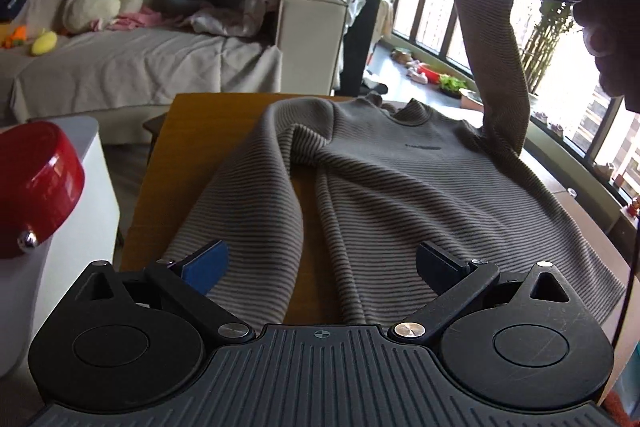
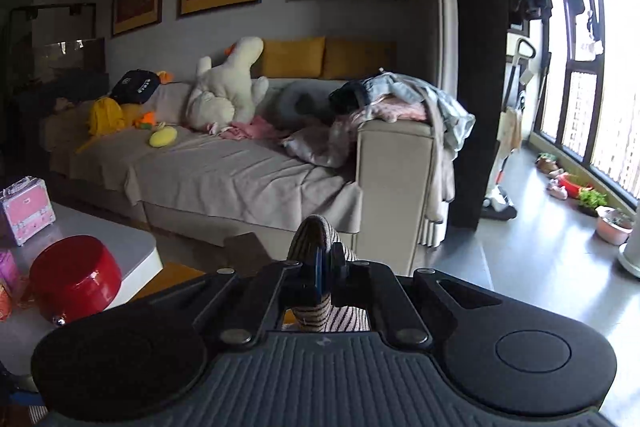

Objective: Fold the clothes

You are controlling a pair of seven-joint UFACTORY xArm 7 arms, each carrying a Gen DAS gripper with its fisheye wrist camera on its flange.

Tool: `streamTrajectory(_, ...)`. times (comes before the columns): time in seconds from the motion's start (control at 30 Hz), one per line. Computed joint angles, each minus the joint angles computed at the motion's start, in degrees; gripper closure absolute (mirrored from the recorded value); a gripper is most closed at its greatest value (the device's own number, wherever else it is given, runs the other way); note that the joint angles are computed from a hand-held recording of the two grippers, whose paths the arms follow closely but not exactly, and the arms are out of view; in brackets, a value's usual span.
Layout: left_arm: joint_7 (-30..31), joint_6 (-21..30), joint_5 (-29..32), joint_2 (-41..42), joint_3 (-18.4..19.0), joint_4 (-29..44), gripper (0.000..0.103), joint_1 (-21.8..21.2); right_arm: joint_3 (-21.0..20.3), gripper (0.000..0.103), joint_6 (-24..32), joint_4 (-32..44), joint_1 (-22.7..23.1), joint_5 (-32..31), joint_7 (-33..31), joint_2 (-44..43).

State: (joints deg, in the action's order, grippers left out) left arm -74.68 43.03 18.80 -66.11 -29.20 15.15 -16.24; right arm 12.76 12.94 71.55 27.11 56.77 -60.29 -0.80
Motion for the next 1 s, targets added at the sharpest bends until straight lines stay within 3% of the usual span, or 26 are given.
streamTrajectory(0.13, -0.48, 5.64, -1.92, -4.25, -0.02, -0.90, 0.001, -3.27, 2.26, 0.100, 0.03, 2.94, 0.94, -2.75, 4.03, 5.07)
streamTrajectory(0.23, -0.76, 7.52, -2.94, -6.08, 0.46, -1.60, 0.001, -4.72, 4.50, 0.098, 0.83, 4.70, -0.24, 2.68, 0.14, 6.71)
streamTrajectory(0.3, -1.04, 7.99, -3.87, -7.67, 1.31, -2.34, 0.001, -5.71, 5.20, 0.092, 1.32, 4.74, -1.08, 6.79, -2.78, 6.19)
streamTrajectory(0.37, -1.32, 8.12, -4.96, -9.58, 2.37, -3.24, 0.001, -6.56, 5.07, 0.070, 0.51, 3.73, -1.23, 9.20, -5.85, 4.96)
streamTrajectory(0.4, -1.62, 7.74, -5.67, -10.78, 3.05, -3.93, 0.001, -6.96, 4.92, 0.066, -0.39, 2.77, -1.16, 10.52, -8.03, 4.08)
streamTrajectory(0.53, -3.33, 8.15, -9.63, -16.74, 5.57, -6.43, 0.022, -8.71, 2.83, 0.061, -0.95, -3.95, -0.09, 13.43, -14.67, -1.44)
streamTrajectory(0.57, -3.84, 9.12, -10.48, -18.01, 5.47, -6.59, 0.022, -8.94, 2.12, 0.059, -0.94, -5.89, 0.49, 14.18, -16.72, -3.01)
streamTrajectory(0.77, -6.17, 16.94, -12.55, -21.06, 3.42, -4.63, 0.027, -7.41, -2.18, 0.048, 1.44, -21.30, 8.52, 17.89, -35.74, -14.60)
streamTrajectory(0.93, -8.02, 23.09, -10.03, -24.92, 1.34, -2.22, 0.027, -3.40, -1.01, 0.048, 7.73, -29.67, 13.55, 14.22, -33.55, -20.41)
streamTrajectory(1.0, -8.11, 24.34, -9.08, -25.51, 1.22, -1.33, 0.027, -1.55, -0.11, 0.050, 7.37, -30.99, 17.37, 16.77, -35.96, -20.13)
